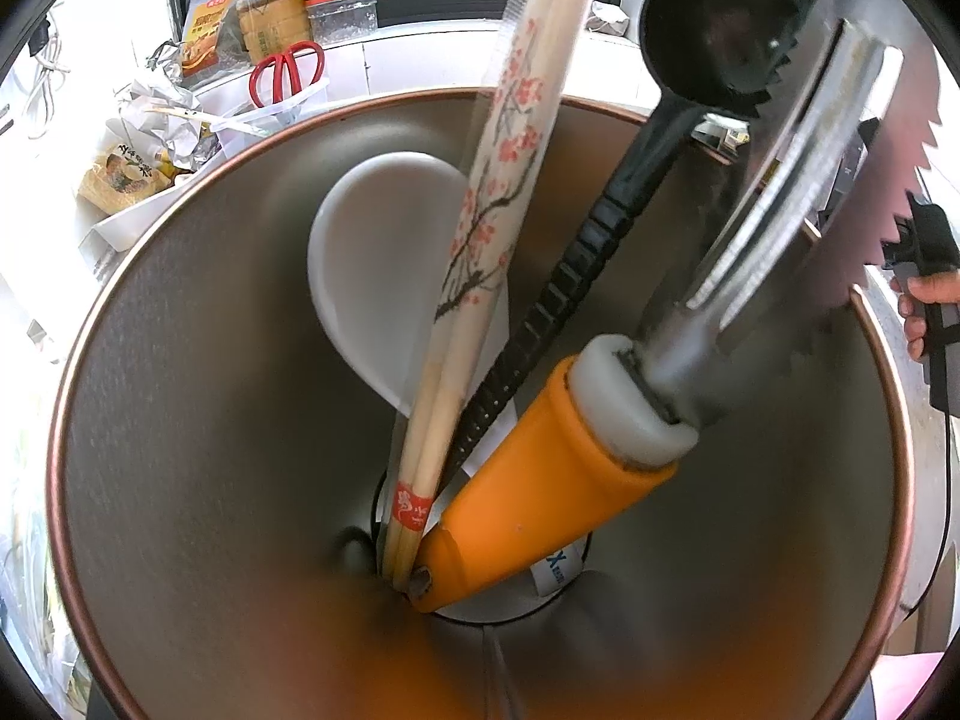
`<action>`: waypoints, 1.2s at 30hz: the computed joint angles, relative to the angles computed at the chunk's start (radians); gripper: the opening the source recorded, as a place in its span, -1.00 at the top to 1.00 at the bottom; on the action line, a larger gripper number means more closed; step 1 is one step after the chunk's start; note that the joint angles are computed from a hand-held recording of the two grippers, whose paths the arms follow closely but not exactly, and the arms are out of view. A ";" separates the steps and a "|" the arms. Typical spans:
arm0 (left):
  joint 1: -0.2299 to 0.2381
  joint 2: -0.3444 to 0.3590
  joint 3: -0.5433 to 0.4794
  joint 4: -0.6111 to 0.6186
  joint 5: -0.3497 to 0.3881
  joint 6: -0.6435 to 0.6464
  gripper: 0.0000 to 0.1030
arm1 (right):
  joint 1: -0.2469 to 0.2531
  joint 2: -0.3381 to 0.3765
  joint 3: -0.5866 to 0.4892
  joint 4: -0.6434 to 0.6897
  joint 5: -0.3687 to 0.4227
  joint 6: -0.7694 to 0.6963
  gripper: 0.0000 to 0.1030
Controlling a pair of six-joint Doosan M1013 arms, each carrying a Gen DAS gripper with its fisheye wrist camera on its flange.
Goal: Organize utensils
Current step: 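Grasp the black long-handled spoon by its bowl with the right tool, then lift the black spoon with the right tool and carry it to the holder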
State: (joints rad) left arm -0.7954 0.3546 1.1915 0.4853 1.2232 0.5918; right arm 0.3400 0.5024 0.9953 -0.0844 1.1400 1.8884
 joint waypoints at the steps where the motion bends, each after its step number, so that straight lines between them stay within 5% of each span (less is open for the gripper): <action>1: -0.002 -0.002 0.003 0.002 0.000 -0.003 -0.74 | 0.000 0.004 -0.005 0.000 0.003 0.005 -0.16; 6: -0.004 -0.004 0.007 0.003 -0.001 -0.005 -0.74 | -0.006 0.009 -0.007 0.007 -0.006 0.029 -0.11; 9: -0.003 -0.003 0.005 0.002 -0.001 -0.003 -0.74 | -0.010 -0.003 0.008 0.010 -0.025 0.039 0.29; 36: -0.004 -0.002 0.003 0.002 0.001 -0.003 -0.74 | 0.009 -0.145 0.165 0.181 -0.244 -0.048 0.34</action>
